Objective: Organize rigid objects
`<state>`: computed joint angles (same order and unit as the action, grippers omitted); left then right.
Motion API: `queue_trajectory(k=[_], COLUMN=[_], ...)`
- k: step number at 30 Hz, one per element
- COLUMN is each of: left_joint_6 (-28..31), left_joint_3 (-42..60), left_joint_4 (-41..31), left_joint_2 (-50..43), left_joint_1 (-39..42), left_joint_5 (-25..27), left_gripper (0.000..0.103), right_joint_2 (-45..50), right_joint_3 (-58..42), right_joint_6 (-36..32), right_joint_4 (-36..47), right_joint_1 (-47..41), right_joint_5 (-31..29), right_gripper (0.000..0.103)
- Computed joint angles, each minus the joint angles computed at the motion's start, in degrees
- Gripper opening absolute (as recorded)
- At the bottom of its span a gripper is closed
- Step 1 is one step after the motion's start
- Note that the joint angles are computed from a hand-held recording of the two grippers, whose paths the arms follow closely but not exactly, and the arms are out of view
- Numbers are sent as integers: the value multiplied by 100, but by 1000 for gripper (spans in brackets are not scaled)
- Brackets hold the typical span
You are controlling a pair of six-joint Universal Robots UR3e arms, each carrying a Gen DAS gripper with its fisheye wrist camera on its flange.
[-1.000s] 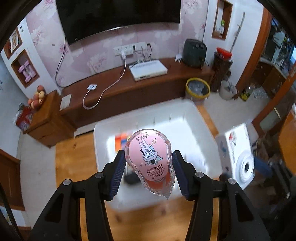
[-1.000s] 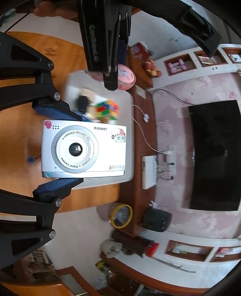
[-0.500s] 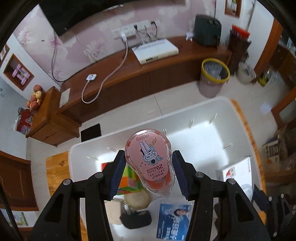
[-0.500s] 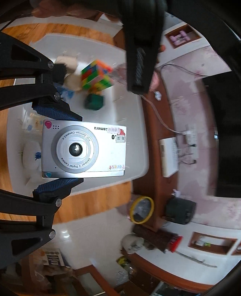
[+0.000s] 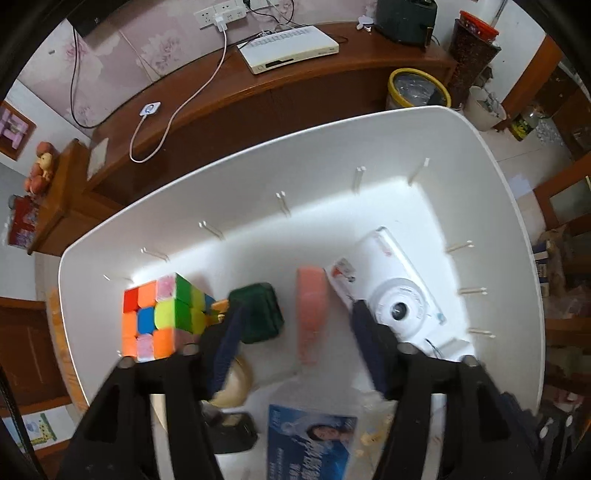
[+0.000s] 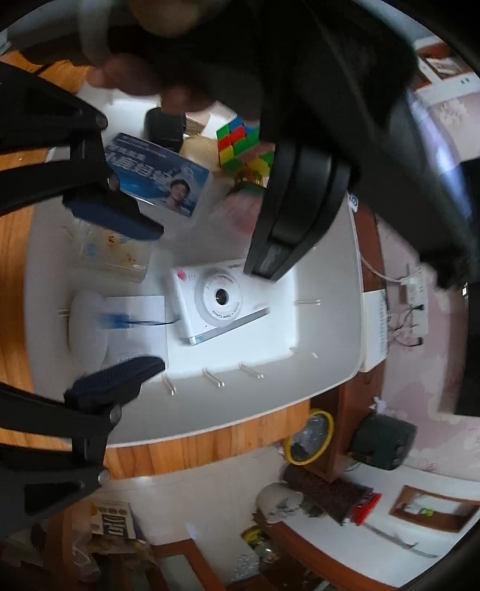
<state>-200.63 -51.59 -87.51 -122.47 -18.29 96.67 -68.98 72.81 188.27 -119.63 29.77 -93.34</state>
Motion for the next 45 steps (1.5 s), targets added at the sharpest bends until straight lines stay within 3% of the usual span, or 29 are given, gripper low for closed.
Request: queue_trajectory(k=[3, 14, 25, 27, 31, 35, 38, 40, 41, 45], left_joint_6=[-8, -259, -928, -1161, -1854, -3024, -3927, -4740, -5006, -5941], left_joint_3=[-228, -1177, -1356, -1285, -1329, -1348, -1285, -947, -786, -116], left_joint_4=[183, 248, -656, -910, -1229, -1741, -2228, -2864, -3109, -3893], left_joint_2=[267, 1632, 3697, 4022, 4622, 4950, 5020, 4829, 4737, 4411], left_joint_1=[-48, -254, -823, -1057, -1710, -2659, -3427, -4131, -4347, -5091], left_joint_5=[-79, -72, 199, 339, 792, 1403, 1744, 2127, 2212, 2393], left_gripper=[82, 83, 83, 83, 83, 83, 83, 83, 83, 83], right_joint_2=[-384, -1835, -3014, -3251, -3512, -3434, -3175, -3154, -3126, -2719], right_joint_3=[421, 1631, 1335, 1200, 964, 563, -260, -414, -706, -1491], right_joint_6=[-49, 123, 215, 341, 515, 879, 1910, 2196, 2769, 3602], right_joint_4=[-194, -272, 457, 683, 1025, 1420, 2505, 2728, 3078, 3768], right_joint_1=[84, 271, 584, 773, 1153, 1763, 2585, 2730, 3052, 3859], right_joint_5=[-36, 316, 135, 1, -299, -891, -1650, -1742, -1847, -2556], right_gripper=[71, 71, 71, 76, 79, 79, 79, 79, 79, 79])
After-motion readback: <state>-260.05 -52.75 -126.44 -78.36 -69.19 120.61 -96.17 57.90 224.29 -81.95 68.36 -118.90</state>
